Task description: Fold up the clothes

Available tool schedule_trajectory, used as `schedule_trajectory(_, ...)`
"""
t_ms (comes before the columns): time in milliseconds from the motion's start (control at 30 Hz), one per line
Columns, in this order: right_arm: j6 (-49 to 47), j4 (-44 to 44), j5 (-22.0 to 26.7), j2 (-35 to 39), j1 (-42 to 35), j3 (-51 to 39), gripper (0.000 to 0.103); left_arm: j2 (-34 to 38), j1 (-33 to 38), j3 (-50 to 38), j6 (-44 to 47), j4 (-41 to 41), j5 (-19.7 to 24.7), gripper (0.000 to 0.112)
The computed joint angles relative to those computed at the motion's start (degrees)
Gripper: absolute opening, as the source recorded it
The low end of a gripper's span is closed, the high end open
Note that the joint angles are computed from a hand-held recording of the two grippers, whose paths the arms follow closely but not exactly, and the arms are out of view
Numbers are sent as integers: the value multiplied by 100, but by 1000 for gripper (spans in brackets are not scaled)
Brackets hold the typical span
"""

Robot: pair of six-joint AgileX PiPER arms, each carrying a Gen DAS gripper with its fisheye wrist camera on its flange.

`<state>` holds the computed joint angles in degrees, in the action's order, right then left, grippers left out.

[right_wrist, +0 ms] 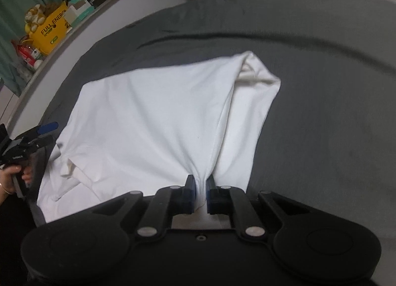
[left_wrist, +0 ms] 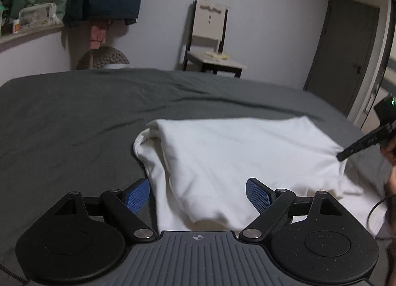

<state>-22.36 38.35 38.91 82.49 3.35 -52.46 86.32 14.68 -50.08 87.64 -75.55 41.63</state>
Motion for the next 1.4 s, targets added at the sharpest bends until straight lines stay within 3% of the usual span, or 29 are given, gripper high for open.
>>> schedule_trajectory(100,151,-100,103,-51,-93,-83,8,141,100,-59,27,-197,194,86)
schedule_trajectory(200,112,164,358,167,-269,-126,9,316,59,-159,-155,-259,93,86)
schedule_trajectory(300,-182,578,522,314,-424,-83,24,517,-14,-417,-517,-169,-11,86)
schedule_trajectory(367,-265,510,432,211,-430,-102,49,679,-26,-691,-718,-107,-18,91)
schedule_trajectory(400,-227,342,263,97,-399,-120,55,793,-45,-856,-774,-92,-38,100)
schedule_trajectory(467,-255,84,-103,22,-360,-255,70,1096,-95,-1303,-992,91,-54,103)
schedule_trajectory(567,-419,-34,-202,437,-430,-808,76,1868,-278,-2536,-2049,1173,60,103)
schedule_trajectory(733,-396,82,67,1517,-587,-1928,77,3063,-486,-4477,-3587,2376,646,103)
schedule_trajectory(900,-708,89,383,2245,-577,-2612,77,3755,-806,-5664,-4059,3549,933,102)
schedule_trajectory(1000,-1460,417,759,2528,-708,-2843,78,4259,-954,-6474,-4250,4248,1445,102)
schedule_trajectory(1067,-1925,735,938,2645,-804,-2921,74,4286,-1032,-6416,-3881,4334,1263,101)
schedule_trajectory(1100,-2117,903,1001,2687,-850,-2931,68,4307,-1042,-6414,-3764,4281,1213,98)
schedule_trajectory(1133,-2183,973,1055,2718,-875,-2952,56,4339,-1032,-6437,-3668,4158,1206,92)
schedule_trajectory(1167,-2201,1004,1106,2746,-892,-2978,53,4381,-1009,-6479,-3581,4004,1233,89)
schedule_trajectory(1233,-2266,1063,1201,2779,-928,-3007,53,4512,-965,-6647,-3423,3773,1420,76)
schedule_trajectory(1400,-2352,1139,1454,2839,-1051,-3106,52,4828,-818,-7149,-3663,3486,1912,73)
